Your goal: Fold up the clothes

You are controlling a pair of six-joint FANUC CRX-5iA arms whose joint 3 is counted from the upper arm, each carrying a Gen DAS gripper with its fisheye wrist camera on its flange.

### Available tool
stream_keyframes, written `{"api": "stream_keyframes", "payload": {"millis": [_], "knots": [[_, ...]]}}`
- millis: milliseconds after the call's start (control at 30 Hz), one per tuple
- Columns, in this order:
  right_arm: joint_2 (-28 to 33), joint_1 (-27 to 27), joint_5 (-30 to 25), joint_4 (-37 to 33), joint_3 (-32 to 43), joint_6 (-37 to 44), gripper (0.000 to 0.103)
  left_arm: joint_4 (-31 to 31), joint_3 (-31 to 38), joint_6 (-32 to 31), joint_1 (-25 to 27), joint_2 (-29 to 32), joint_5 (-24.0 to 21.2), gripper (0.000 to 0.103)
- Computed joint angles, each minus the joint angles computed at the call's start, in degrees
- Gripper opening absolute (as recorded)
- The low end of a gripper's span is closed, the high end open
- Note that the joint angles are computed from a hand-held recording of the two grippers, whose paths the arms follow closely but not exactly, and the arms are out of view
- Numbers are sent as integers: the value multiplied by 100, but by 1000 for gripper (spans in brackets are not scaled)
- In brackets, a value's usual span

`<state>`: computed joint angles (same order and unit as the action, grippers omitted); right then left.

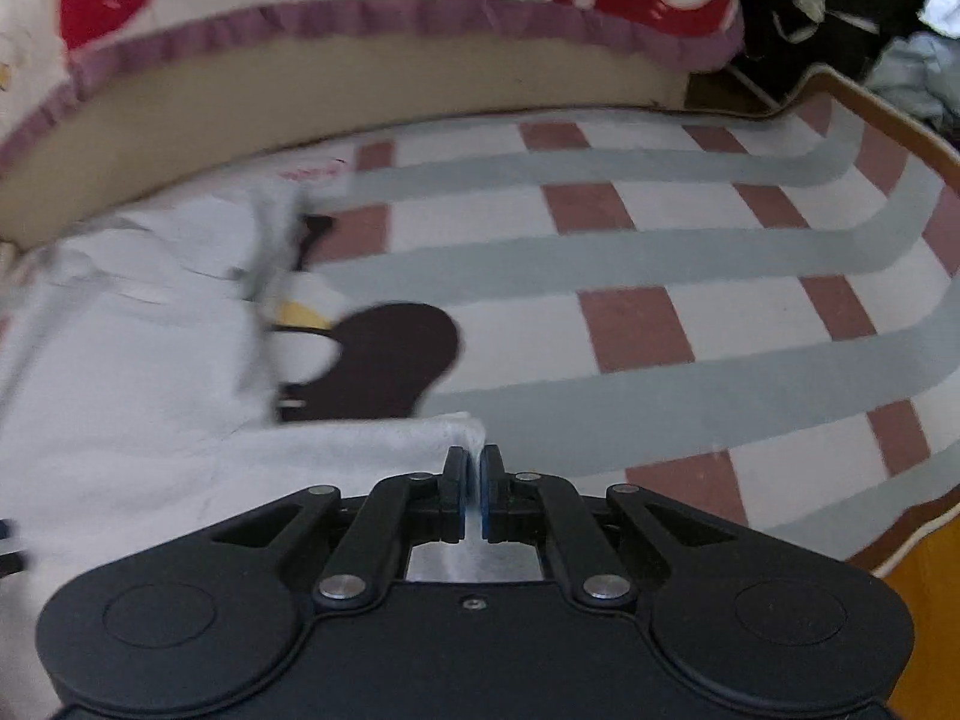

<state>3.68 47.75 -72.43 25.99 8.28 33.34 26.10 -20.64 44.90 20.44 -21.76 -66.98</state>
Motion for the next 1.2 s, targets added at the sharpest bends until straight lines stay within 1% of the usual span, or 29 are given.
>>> {"api": "stream_keyframes", "payload": {"millis": [33,67,100,133,167,200,233,267,300,400,467,533,600,667,700,733,767,833,900,967,1000,1100,1167,1200], "knots": [[35,10,-46,169,-126,-235,5,-79,69,73,35,2,-127,46],[75,17,-101,328,-245,-467,12,-180,164,163,64,15,-281,46],[23,-17,-69,284,-315,-765,13,-279,259,248,92,29,-435,46],[-209,-43,178,52,-469,-1149,13,-375,408,341,139,47,-717,46],[-504,-59,519,-205,-676,-1555,16,-338,439,349,254,-10,-891,47],[-806,-78,895,-432,-907,-1966,28,-264,432,331,391,-86,-1025,49],[-1098,-95,1258,-642,-1125,-2378,37,-237,404,296,527,-176,-1079,52],[-1253,-6,1321,-692,-1238,-2546,48,-221,369,253,665,-269,-1111,53],[-1249,154,1084,-555,-1239,-2595,49,-319,358,298,735,-341,-1079,54],[-1060,530,233,-114,-1181,-2450,49,-823,443,825,789,-378,-953,54],[-1165,542,199,-171,-1360,-2685,49,-918,491,1180,914,-326,-1001,54],[-1317,502,354,-313,-1572,-2929,49,-830,490,1406,1095,-298,-1073,54],[-1412,482,499,-373,-1750,-3060,50,-752,463,1439,1203,-320,-1100,54],[-1373,566,571,-123,-1836,-2998,51,-797,466,1467,1184,-331,-1084,54],[-1290,617,566,18,-1833,-2830,50,-826,463,1511,1141,-334,-1060,54],[-1181,666,544,161,-1807,-2602,44,-855,458,1563,1092,-336,-1032,54],[-1056,725,471,310,-1761,-2366,9,-877,460,1617,1062,-331,-1018,54],[-852,884,291,679,-1684,-2034,9,-936,473,1694,1053,-345,-998,54],[-906,1130,275,1364,-1751,-2052,9,-997,478,1728,1090,-391,-959,54],[-1062,1331,318,1885,-1676,-2054,8,-1039,481,1760,1170,-420,-957,54],[-1090,1406,262,1998,-1545,-1978,8,-1062,485,1792,1207,-410,-977,54],[-811,1592,-505,2082,-843,-1345,8,-1039,425,1782,1304,-432,-988,54],[-607,1594,-924,2082,-575,-923,8,-995,362,1718,1349,-475,-965,54],[-539,1540,-1020,2023,-522,-827,8,-992,356,1695,1350,-486,-960,54]]}}
